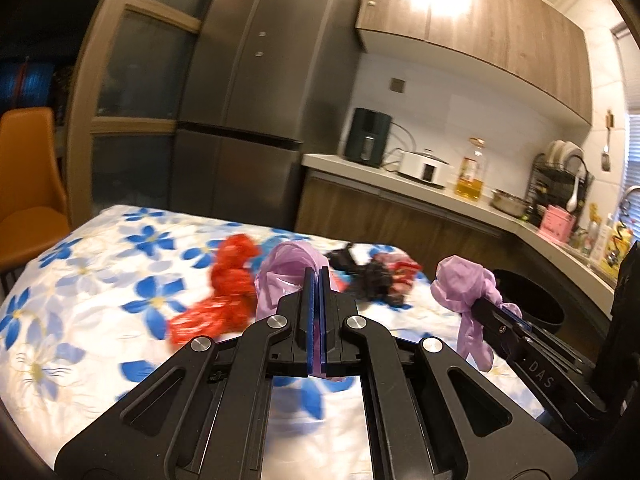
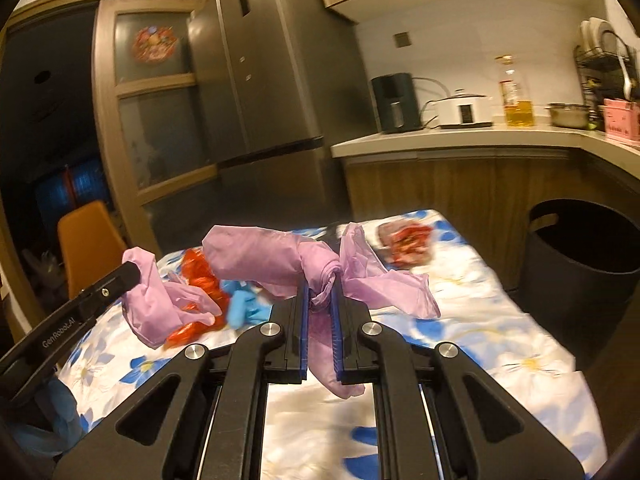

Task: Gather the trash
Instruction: 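Carry both held purple bags over the black trash bin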

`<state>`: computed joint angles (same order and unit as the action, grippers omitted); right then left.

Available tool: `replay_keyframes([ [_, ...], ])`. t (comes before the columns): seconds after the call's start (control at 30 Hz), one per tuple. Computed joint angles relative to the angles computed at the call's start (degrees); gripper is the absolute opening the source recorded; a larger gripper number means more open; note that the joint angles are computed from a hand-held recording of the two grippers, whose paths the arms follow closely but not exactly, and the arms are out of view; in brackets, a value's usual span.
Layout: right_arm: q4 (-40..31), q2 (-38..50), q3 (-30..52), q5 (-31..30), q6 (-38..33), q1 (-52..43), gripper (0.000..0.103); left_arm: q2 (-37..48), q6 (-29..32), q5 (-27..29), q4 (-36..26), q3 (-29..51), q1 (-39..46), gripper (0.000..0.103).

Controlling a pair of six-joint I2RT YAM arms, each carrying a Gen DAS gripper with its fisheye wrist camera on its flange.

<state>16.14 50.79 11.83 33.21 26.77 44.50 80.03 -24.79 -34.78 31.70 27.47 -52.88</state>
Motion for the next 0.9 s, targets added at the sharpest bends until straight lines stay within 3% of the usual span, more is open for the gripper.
replay_keyframes([
  [0.4,-25.91,-35.46,-3.88,-5.84,-4.17,-17.28,0.01,14.95,4.45,1.23,0.07,16.33,-7.03,0.0],
  [0.63,-36.1,-48.56,-3.22,-23.56,-9.36,-42.52,0.01,23.56,7.49,3.66,-1.88,28.06,-9.21,0.0],
  [0.9,-35.65,-49.28,-2.46,-49.32,-14.11,-74.67,0.01,31.03,9.72,5.67,-4.49,39.37,-11.2,0.0],
])
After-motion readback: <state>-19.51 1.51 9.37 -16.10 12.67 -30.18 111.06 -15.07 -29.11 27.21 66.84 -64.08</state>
